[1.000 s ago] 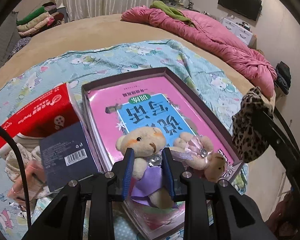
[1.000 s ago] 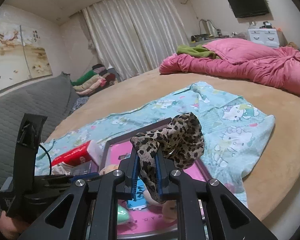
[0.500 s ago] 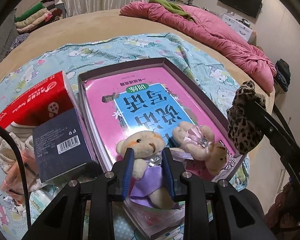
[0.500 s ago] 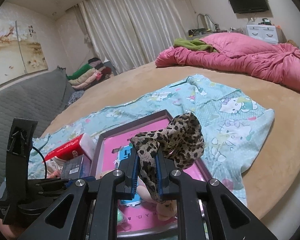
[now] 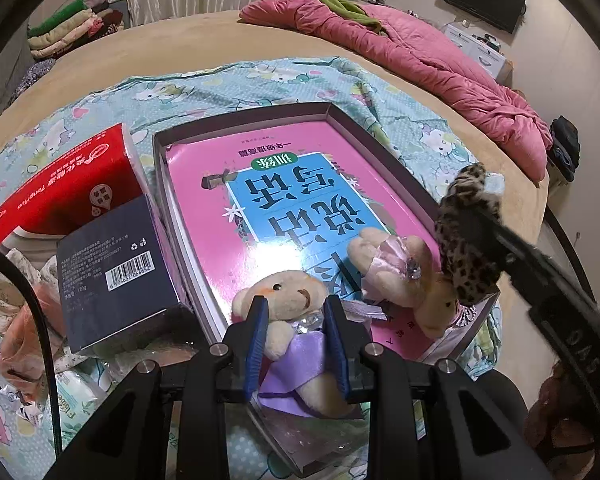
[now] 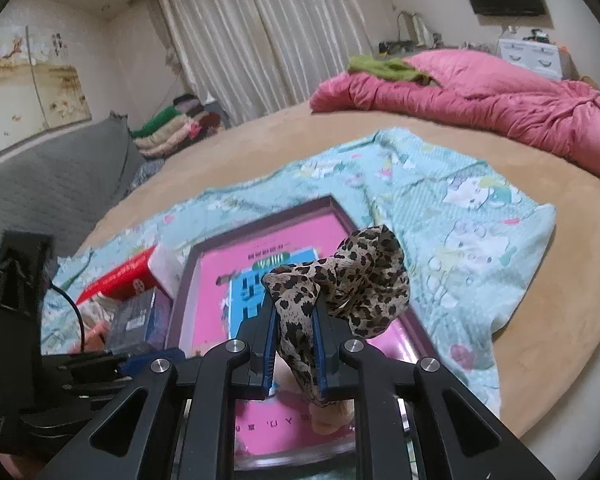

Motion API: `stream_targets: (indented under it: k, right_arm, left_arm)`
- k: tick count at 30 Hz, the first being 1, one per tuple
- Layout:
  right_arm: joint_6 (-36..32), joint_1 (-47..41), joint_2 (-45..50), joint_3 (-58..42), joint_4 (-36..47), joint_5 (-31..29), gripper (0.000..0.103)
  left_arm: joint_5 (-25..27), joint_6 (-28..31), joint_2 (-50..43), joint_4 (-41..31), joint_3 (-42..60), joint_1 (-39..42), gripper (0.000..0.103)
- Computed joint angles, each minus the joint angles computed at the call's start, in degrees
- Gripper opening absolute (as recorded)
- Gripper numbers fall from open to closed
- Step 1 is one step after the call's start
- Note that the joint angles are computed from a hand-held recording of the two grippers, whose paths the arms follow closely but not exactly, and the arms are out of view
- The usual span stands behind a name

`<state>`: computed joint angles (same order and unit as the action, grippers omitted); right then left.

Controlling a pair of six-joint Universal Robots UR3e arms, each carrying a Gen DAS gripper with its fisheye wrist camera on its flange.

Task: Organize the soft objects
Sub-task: 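Lower the scarf onto the pink book and open the right tool while the left tool lowers the teddy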

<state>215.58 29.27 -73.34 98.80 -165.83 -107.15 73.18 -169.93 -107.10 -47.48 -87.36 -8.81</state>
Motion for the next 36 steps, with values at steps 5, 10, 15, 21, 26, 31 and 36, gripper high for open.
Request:
stream_targets:
  k: [5, 10, 15, 21, 26, 31, 36]
  right_arm:
    - [-0.6, -0.6, 1.9, -2.0, 3.4, 3.0, 0.017]
    - [-1.5, -0.8, 3.8, -4.0, 5.8, 5.5, 0.017]
    - [-2.0, -1.0, 4.5, -4.5, 6.3, 7.0, 0.023]
    - [-1.2, -1.7, 4.1, -3.5, 5.6, 8.2, 0.031]
    - [-1.6, -1.1, 4.3, -3.7, 4.6, 7.6, 0.043]
    - [-2.2, -0.1, 4.1, -3.6, 2.3, 5.7, 0.054]
    - [-1.9, 0.3, 3.8, -3.4, 1.7, 4.2, 0.061]
  left_arm:
    - [-0.1, -0.1, -0.2, 0.2, -0.1, 0.1, 0.029]
    - [-0.3, -0.3, -0.2, 0.3, -0.3, 0.2, 0.03]
    - [-0.8, -0.5, -0.4, 0.2, -0.4, 0.7, 0.03]
    - [-0.8, -0.7, -0.7, 0.2, -0.4, 1.0, 0.03]
    - [-0.3, -1.2, -1.0, 0.4, -0.2, 0.9, 0.031]
    - [-0.3, -1.4, -1.2, -0.2, 0.3, 1.1, 0.031]
    - [-0.5, -1.5, -1.2, -0.4, 0.3, 1.3, 0.031]
